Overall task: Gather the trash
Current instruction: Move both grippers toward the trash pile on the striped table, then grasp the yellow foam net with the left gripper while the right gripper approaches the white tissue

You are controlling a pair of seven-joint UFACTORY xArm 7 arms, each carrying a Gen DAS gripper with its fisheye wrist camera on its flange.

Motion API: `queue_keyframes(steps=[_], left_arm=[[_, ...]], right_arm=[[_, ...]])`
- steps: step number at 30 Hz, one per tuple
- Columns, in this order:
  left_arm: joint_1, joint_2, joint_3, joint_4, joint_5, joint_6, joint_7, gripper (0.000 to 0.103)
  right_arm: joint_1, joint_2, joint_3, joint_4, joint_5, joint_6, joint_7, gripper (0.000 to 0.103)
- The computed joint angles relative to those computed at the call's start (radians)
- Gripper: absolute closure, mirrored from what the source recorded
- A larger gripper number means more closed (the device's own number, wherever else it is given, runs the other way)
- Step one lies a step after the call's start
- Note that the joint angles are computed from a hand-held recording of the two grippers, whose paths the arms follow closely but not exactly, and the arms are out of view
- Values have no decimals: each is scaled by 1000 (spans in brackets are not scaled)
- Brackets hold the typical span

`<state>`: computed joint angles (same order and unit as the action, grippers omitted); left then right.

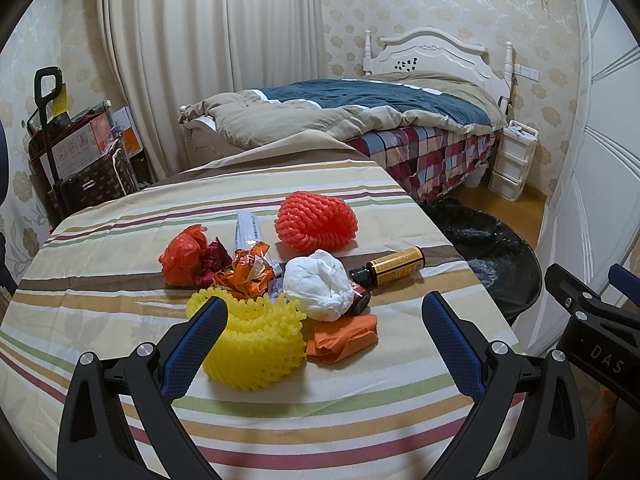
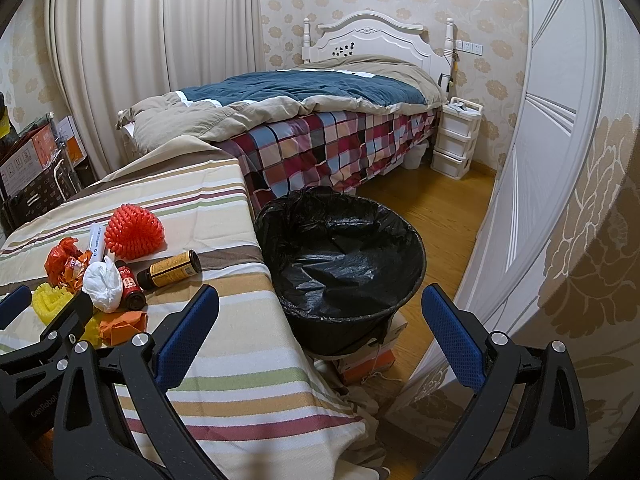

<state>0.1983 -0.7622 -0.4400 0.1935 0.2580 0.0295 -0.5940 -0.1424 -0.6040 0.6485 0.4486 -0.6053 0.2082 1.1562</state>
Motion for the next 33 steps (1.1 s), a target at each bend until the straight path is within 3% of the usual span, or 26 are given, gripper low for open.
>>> queue_keyframes(steps=[6, 13, 19, 33], left_arm=[[-27, -8, 19, -21, 0, -3, 18, 6], [-84, -65, 117, -60, -7, 52, 89, 8], [-82, -125, 183, -95, -27, 103, 132, 12], [-8, -25, 172, -81, -35, 60, 152, 12]], right_arm=[[9, 4, -6, 2, 1, 5, -1, 4], [31, 7, -12, -5, 10, 0, 5, 4], [8, 37, 35, 24, -4, -5, 31, 4], [11, 146, 66, 76, -102, -4, 98, 4]])
